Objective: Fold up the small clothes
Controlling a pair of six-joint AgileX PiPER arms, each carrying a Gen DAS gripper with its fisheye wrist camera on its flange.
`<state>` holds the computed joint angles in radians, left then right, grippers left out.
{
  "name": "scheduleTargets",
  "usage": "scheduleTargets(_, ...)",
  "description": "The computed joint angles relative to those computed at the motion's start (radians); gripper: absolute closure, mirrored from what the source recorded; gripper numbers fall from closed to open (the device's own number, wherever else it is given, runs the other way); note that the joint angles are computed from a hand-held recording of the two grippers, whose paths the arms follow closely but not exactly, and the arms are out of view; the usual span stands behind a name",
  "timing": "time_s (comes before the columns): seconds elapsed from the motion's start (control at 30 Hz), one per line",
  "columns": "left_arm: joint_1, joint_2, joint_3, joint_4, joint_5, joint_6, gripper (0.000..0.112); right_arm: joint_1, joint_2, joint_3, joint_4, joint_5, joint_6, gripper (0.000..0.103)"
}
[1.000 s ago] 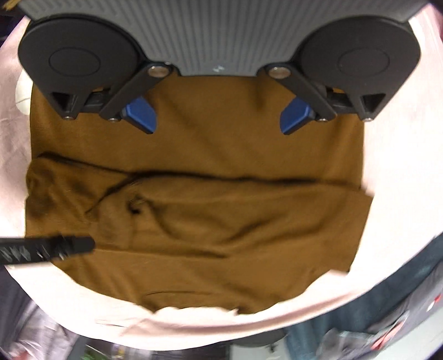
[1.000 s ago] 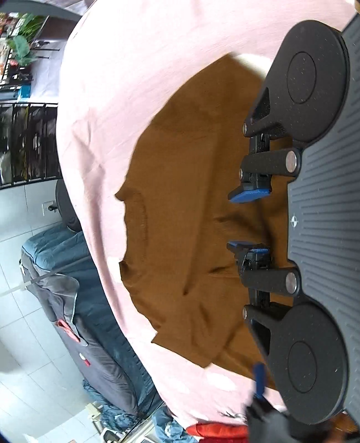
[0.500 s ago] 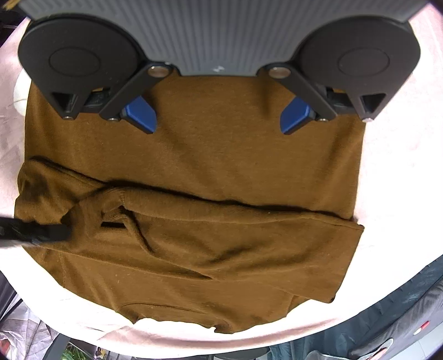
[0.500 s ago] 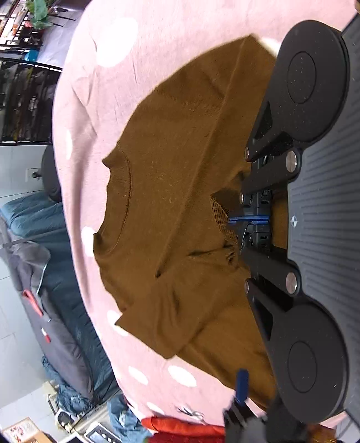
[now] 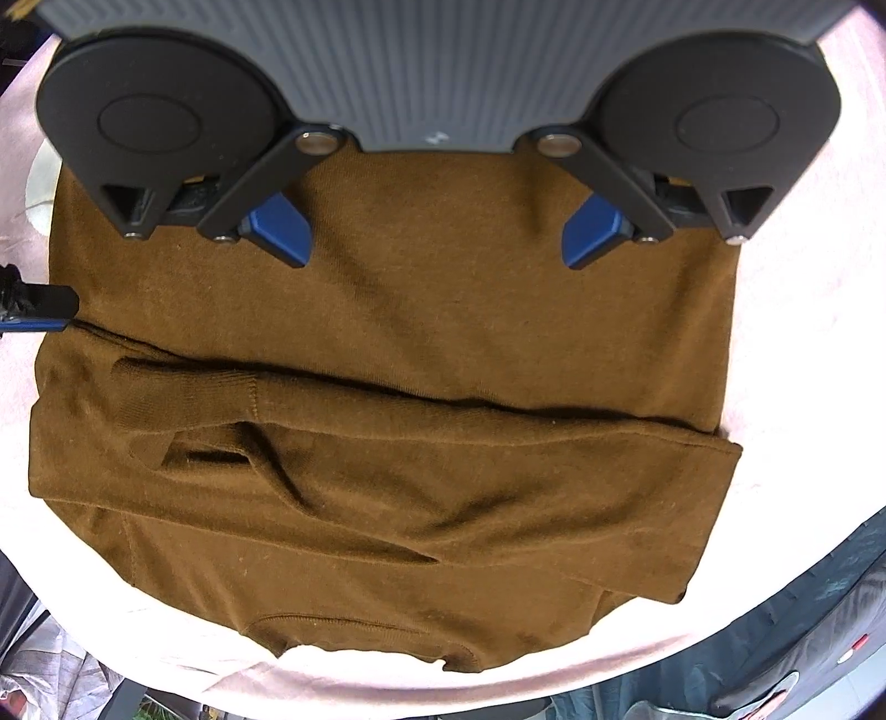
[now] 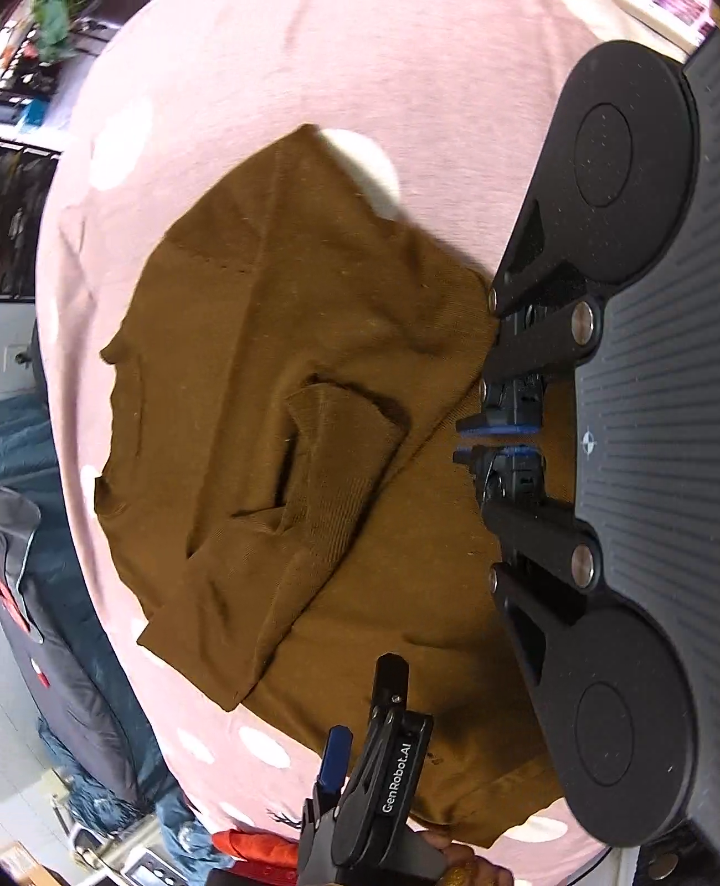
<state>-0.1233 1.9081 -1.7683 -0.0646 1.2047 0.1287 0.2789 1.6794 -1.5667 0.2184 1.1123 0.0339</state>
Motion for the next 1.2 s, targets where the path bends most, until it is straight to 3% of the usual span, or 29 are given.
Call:
scheduleTargets(0.1,0.001,-0.001,0.001,0.001,0.001,-0.001,0.013,0.009,-0.020,0.010,-0.024,-0.038,0.051,0.058)
scheduleTargets(0.2,0.002,-0.007,0.006,0.006,-0.005,-0.004,0.013,0.012,-0.018,-0.004,-0.050,-0.078,0.080,0.044)
scheduleTargets(0.6,0.037,-0.016,0.003,0.035,0.001,-0.027,0.013,-0.032,0.118,-0.097,-0.016,-0.135,0.240,0.043)
scheduleTargets(0.77,0.044,-0.014,0.000,0.043,0.007,-0.030,0.012,-0.052,0.181,-0.122,0.056,-0.135,0.291,0.048)
scheduleTargets(0.83,0.042,-0.014,0.001,0.047,0.005,-0.028,0.012,-0.060,0.171,-0.100,0.095,-0.163,0.294,0.078)
scheduleTargets(0.9,0.040,-0.010,-0.003,0.055,0.005,-0.031,0.012,-0.065,0.148,-0.073,0.124,-0.193,0.261,0.092)
scheduleTargets(1.1,0.071,0.001,-0.038,0.075,-0.045,-0.063,0.012,-0.096,0.001,0.000,0.084,-0.234,0.238,0.094)
scheduleTargets(1.2,0.117,0.064,-0.153,0.061,-0.018,-0.090,0.012,-0.130,-0.040,0.014,0.053,-0.190,0.226,0.094)
